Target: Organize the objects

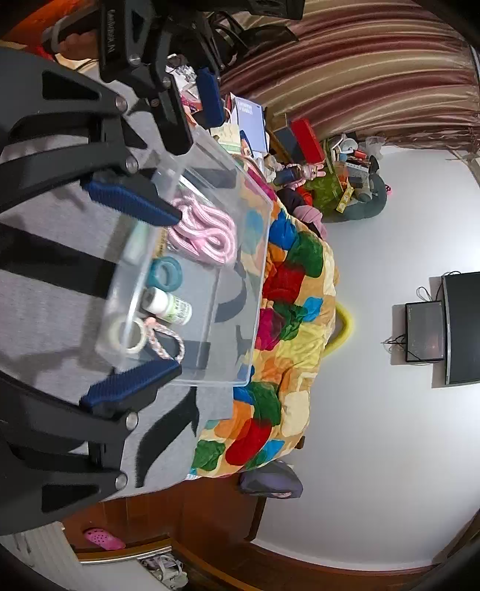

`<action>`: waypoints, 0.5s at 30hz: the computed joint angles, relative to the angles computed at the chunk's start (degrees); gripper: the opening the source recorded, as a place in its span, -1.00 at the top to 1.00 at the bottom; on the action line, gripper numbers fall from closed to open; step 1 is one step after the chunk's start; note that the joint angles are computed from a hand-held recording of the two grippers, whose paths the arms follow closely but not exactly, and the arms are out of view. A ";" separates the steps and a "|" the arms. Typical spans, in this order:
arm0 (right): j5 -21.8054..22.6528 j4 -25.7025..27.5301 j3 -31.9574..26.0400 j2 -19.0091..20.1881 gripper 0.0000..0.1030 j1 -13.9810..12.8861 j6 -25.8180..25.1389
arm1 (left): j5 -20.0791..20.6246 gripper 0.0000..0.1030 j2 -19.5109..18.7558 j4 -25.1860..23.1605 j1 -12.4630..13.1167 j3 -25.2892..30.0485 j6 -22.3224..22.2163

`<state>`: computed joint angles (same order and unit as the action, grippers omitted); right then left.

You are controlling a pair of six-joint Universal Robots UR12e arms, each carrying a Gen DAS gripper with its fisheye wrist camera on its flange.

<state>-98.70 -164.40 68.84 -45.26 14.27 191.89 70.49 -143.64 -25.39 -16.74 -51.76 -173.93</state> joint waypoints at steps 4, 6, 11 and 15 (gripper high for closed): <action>-1.42 -2.19 2.42 -1.07 -0.59 0.69 -0.72 | 0.71 -0.71 1.35 2.92 0.16 -3.30 -0.28; -1.58 -3.23 3.60 -1.51 -0.60 0.92 -0.48 | 0.79 -0.72 1.87 3.75 0.21 -4.66 -0.16; -0.32 -4.16 5.45 -2.13 -0.61 1.05 1.08 | 1.02 -0.73 2.89 4.54 0.10 -7.17 0.01; -1.03 -3.76 5.83 -2.10 -0.61 1.43 0.77 | 0.82 -0.73 3.31 4.81 -0.05 -8.45 0.01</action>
